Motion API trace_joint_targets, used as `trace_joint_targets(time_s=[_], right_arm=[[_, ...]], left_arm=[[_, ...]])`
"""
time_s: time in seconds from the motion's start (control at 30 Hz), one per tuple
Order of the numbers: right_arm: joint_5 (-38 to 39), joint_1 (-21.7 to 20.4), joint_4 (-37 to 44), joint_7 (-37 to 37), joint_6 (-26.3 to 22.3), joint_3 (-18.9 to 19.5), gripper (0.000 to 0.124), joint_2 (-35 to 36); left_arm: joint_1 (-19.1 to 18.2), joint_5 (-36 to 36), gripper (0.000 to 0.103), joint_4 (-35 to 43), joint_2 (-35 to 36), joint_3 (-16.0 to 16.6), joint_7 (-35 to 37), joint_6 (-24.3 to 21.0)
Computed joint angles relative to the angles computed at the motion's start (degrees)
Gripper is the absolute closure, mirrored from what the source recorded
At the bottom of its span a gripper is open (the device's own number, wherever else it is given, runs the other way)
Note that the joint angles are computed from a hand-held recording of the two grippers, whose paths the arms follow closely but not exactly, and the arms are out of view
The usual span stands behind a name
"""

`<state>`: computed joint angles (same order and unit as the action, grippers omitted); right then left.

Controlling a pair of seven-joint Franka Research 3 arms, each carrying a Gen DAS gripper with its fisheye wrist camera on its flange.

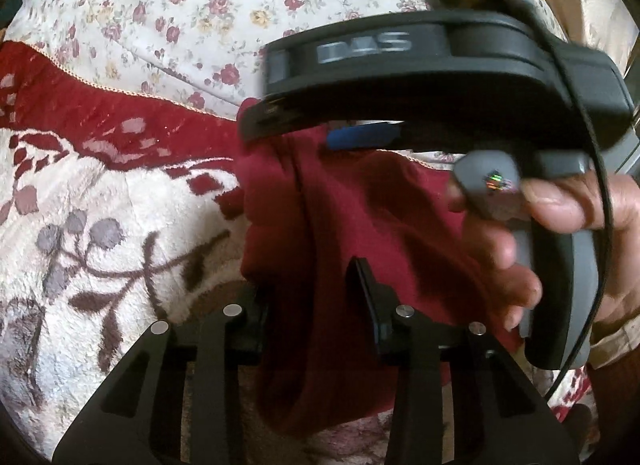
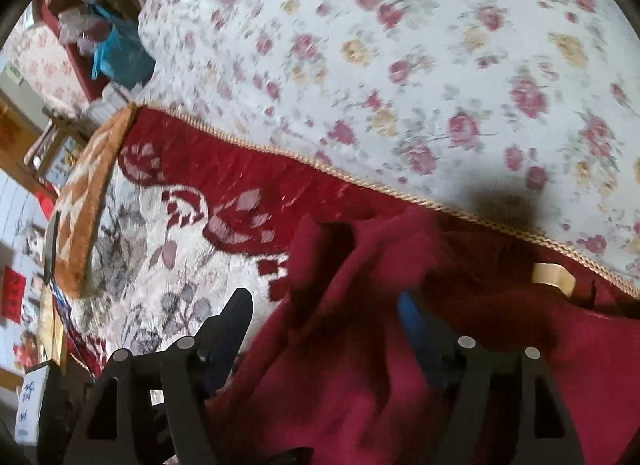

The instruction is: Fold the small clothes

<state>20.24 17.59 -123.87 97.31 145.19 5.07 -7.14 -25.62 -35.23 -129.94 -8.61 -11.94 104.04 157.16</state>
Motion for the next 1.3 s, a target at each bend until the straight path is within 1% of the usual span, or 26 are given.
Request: trace_joint_targets(time_s=[0.17, 0.2, 0.23, 0.27, 0.3, 0.33, 0.37, 0.43, 0.47, 0.57, 0.6, 0.73, 0.8, 0.83, 0.97, 1.1, 1.3], right_arm=[[-0.1, 0.4, 4.2, -1.4, -5.1, 0.1, 0.049, 4.3], [-1.3, 0.5, 5.1, -0.7, -6.4, 0.3, 0.049, 5.2], [-4.4, 0.6, 5.7, 1.4, -7.2, 0.5, 0.049, 6.0], [-6.6, 0.8, 5.3, 2.7, -6.8, 0.7, 0.057, 6.0], [-8.8, 0.9, 3.9, 3.9, -4.9, 0.8, 0.065, 5.2], [-10.2, 0.9, 2.8, 4.9, -3.6, 0.8, 0.080, 4.5], [-9.3, 0.9, 1.6, 4.2, -2.2, 0.7, 0.089, 3.5], [-5.5, 0.8, -1.8, 1.9, 1.7, 0.2, 0.098, 0.4], [-4.3, 0.8, -3.0, 1.3, 3.1, 0.0, 0.099, -0.9], [0.8, 0.9, -6.3, -1.8, 5.8, -0.9, 0.102, -5.2], [2.3, 0.9, -7.8, -2.8, 6.4, -1.3, 0.103, -6.9], [4.6, 0.4, -10.9, -3.5, 7.9, -1.5, 0.104, -10.9], [6.3, 0.6, -12.3, -3.8, 8.6, -1.9, 0.104, -12.6], [6.7, 0.5, -12.8, -3.9, 8.8, -1.9, 0.104, -13.4], [6.6, -0.1, -14.7, -3.4, 8.6, -1.7, 0.104, -16.9], [5.6, -1.0, -16.6, -2.4, 8.3, -1.3, 0.105, -20.6], [3.8, -2.8, -20.7, -1.5, 7.0, -1.9, 0.105, -28.2]], left_arm=[[-0.3, 2.5, 0.068, -1.2, -1.3, -0.4, -1.3, 0.9], [-0.4, 3.3, 0.068, -1.3, -1.2, -0.4, -1.8, 1.1], [-0.4, 4.1, 0.068, -1.3, -1.1, -0.5, -2.5, 1.1], [-0.5, 4.3, 0.068, -1.2, -1.0, -0.4, -2.8, 1.1], [-0.6, 4.5, 0.068, -1.2, -0.9, -0.4, -3.1, 1.3], [-0.7, 4.7, 0.068, -1.2, -0.9, -0.4, -3.1, 1.5], [-0.7, 5.4, 0.068, -1.2, -0.9, -0.5, -3.7, 1.8], [-1.0, 6.3, 0.068, -1.0, -0.7, -0.9, -5.1, 2.3], [-1.3, 6.0, 0.068, -0.8, -0.8, -0.8, -5.1, 1.9], [-2.2, 3.7, 0.068, -0.2, -1.1, -0.3, -4.2, 1.3], [-2.1, 4.5, 0.068, -0.2, -1.4, -0.7, -5.0, 1.5], [-1.3, 12.4, 0.068, 0.0, -2.6, -2.5, -11.0, 1.6], [-1.7, 14.9, 0.072, -0.1, -3.3, -2.6, -12.7, 1.6], [-1.9, 15.8, 0.073, -0.2, -3.3, -2.5, -13.2, 1.6], [-2.8, 19.2, 0.077, -0.4, -4.3, -2.3, -14.8, 1.4], [-4.7, 18.6, 0.079, 0.4, -5.1, -1.7, -14.6, 0.6], [-6.3, 20.3, 0.081, 4.3, -4.2, -2.9, -14.2, -1.7]])
